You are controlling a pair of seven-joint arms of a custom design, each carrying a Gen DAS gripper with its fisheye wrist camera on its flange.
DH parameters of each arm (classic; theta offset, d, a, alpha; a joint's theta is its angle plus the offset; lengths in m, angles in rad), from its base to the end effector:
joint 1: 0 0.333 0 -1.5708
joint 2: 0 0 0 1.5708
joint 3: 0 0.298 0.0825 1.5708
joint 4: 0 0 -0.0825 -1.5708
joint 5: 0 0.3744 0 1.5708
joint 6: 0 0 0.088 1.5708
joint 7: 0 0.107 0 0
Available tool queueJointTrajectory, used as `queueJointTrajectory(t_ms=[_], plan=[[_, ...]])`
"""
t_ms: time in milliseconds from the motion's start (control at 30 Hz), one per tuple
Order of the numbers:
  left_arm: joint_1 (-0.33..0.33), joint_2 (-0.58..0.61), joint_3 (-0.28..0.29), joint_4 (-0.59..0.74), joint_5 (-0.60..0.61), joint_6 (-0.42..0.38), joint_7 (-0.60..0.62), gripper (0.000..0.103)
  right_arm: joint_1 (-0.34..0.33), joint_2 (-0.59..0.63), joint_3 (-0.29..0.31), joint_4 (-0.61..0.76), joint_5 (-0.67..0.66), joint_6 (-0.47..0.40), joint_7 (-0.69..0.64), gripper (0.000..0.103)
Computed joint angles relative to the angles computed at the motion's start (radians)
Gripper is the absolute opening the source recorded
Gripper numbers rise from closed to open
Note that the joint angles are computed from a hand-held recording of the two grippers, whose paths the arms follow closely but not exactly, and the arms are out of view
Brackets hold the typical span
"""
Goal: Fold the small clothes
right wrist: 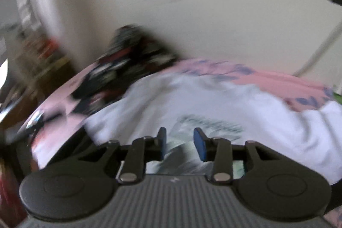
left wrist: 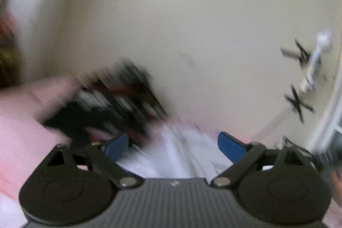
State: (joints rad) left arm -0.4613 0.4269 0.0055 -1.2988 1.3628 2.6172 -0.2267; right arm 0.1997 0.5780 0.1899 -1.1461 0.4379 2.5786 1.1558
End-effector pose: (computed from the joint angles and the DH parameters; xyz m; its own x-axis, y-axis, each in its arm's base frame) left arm 0.6336 -0.3362 0.5773 0.1438 -0.9390 0.3123 -0.1983 -0.3365 -0.9206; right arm 0.7138 0.2350 0.5606 0.5251 -0.8249 -0.2093 -0.5862 -0.1722 -0.7917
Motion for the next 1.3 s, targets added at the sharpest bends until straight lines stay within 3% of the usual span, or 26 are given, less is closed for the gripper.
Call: queueJointTrajectory(t_ms=[33, 167, 333, 467, 533, 600, 733, 800, 833, 867, 900, 1000, 1100, 1300], plan=[[-0.025, -0.076, 0.018, -0.082, 0.049, -0.061, -0.029, 0.095, -0.013, -0.017, 0.037, -0.027, 0.032, -0.021, -0.046, 0.036], [-0.033, -0.313, -0.020, -0.345, 0.133, -0.252, -0.066, 0.095, -0.009, -0.006, 0.107, -0.043, 0.155, -0.132, -0.117, 0.037], [-0.004, -0.484, -0.102, -0.564, 0.096, -0.410, -0.073, 0.097, 0.058, 0.061, 0.109, 0.022, 0.197, -0.227, -0.104, 0.038], [0.039, -0.567, -0.148, -0.682, 0.044, -0.407, -0.134, 0.097, 0.094, 0.067, 0.112, 0.041, 0.196, -0.300, -0.165, 0.038], [0.062, -0.593, -0.171, -0.723, 0.038, -0.400, -0.169, 0.097, 0.141, 0.024, 0.087, -0.025, 0.138, -0.226, -0.243, 0.044], [0.087, -0.614, -0.189, -0.756, 0.036, -0.377, -0.206, 0.097, 0.168, 0.007, 0.079, -0.063, 0.097, -0.182, -0.300, 0.063], [0.141, -0.639, -0.221, -0.787, 0.040, -0.334, -0.256, 0.097, 0.229, 0.040, 0.044, -0.058, -0.029, -0.120, -0.346, 0.064], [0.166, -0.651, -0.242, -0.800, 0.044, -0.331, -0.267, 0.097, 0.232, 0.060, 0.059, -0.066, -0.024, -0.065, -0.388, 0.051], [0.179, -0.654, -0.252, -0.802, 0.040, -0.331, -0.266, 0.097, 0.225, 0.075, 0.077, -0.053, -0.020, -0.057, -0.423, 0.028], [0.191, -0.655, -0.262, -0.802, 0.036, -0.332, -0.268, 0.097, 0.215, 0.102, 0.099, -0.004, -0.020, -0.102, -0.427, 0.000], [0.202, -0.656, -0.274, -0.802, 0.029, -0.336, -0.269, 0.097, 0.231, 0.115, 0.087, 0.028, -0.030, -0.116, -0.393, 0.000], [0.237, -0.660, -0.306, -0.797, 0.012, -0.343, -0.262, 0.097, 0.201, 0.116, 0.129, 0.067, 0.024, -0.082, -0.461, 0.000], [0.259, -0.647, -0.325, -0.775, 0.013, -0.344, -0.250, 0.097, 0.164, 0.089, 0.144, 0.092, 0.089, 0.017, -0.511, 0.000], [0.270, -0.525, -0.312, -0.629, 0.044, -0.276, -0.190, 0.097, 0.098, 0.036, 0.073, 0.132, 0.063, 0.191, -0.490, 0.000]])
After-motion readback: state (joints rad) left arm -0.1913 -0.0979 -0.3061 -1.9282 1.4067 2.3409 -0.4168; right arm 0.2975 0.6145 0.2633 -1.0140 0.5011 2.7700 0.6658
